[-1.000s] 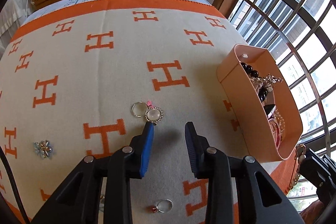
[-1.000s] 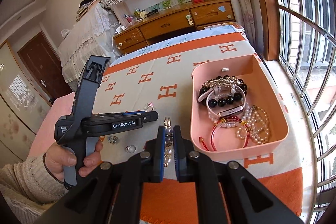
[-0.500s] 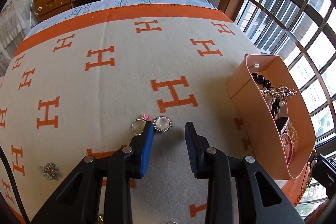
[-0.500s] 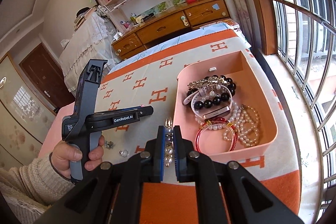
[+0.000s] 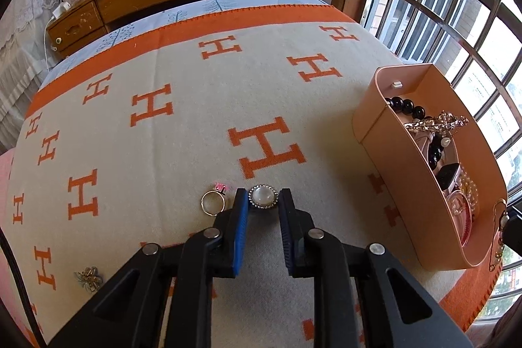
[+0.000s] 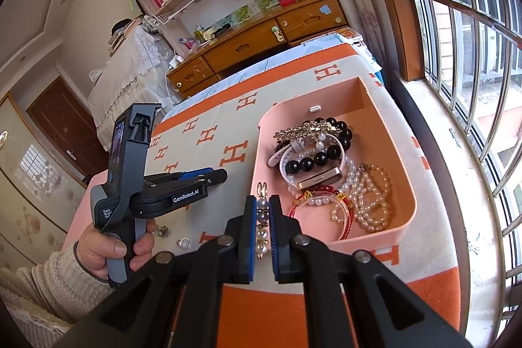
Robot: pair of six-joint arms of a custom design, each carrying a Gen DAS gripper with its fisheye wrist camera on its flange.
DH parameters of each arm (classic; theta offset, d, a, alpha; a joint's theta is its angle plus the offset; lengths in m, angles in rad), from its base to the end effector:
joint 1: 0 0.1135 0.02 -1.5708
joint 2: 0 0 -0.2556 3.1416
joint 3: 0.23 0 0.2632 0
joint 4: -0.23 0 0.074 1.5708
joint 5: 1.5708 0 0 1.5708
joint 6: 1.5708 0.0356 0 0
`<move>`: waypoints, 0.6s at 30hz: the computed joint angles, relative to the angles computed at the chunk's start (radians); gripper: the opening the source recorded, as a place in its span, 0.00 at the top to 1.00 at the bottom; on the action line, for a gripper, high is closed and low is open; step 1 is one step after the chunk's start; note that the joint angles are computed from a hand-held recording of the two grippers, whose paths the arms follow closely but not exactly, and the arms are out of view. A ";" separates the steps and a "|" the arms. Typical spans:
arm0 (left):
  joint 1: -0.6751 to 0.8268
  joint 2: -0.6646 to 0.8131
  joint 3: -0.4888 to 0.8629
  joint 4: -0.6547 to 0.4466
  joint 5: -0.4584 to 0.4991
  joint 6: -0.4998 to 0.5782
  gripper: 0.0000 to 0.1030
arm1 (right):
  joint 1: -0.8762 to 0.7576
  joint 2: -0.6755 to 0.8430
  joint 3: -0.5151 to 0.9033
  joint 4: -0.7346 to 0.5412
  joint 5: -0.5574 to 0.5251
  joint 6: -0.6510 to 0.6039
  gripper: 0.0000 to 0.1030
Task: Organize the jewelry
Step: 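Carry the pearl ring into the pink box and release while the right tool drops the hairpin there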
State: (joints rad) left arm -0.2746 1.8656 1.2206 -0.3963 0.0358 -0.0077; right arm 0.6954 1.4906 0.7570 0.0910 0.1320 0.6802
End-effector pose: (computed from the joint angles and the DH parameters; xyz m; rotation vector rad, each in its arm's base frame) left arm 0.3755 -0.1071 0.1574 0.3610 2.5935 -0.1463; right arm 0.2468 0.1998 0.1758 0.0580 2.2763 0.6070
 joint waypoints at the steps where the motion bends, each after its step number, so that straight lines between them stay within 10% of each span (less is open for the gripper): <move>1: 0.001 -0.003 -0.004 0.003 0.001 0.002 0.84 | -0.001 -0.004 -0.003 0.000 0.003 0.000 0.93; 18: -0.058 -0.293 -0.126 -0.022 0.113 0.040 0.84 | -0.062 -0.155 -0.083 -0.054 0.109 0.049 0.93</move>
State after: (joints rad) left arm -0.3322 1.5731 1.0942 -0.4187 0.1491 0.0326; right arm 0.6333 1.3352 0.6744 0.0368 0.2406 0.7291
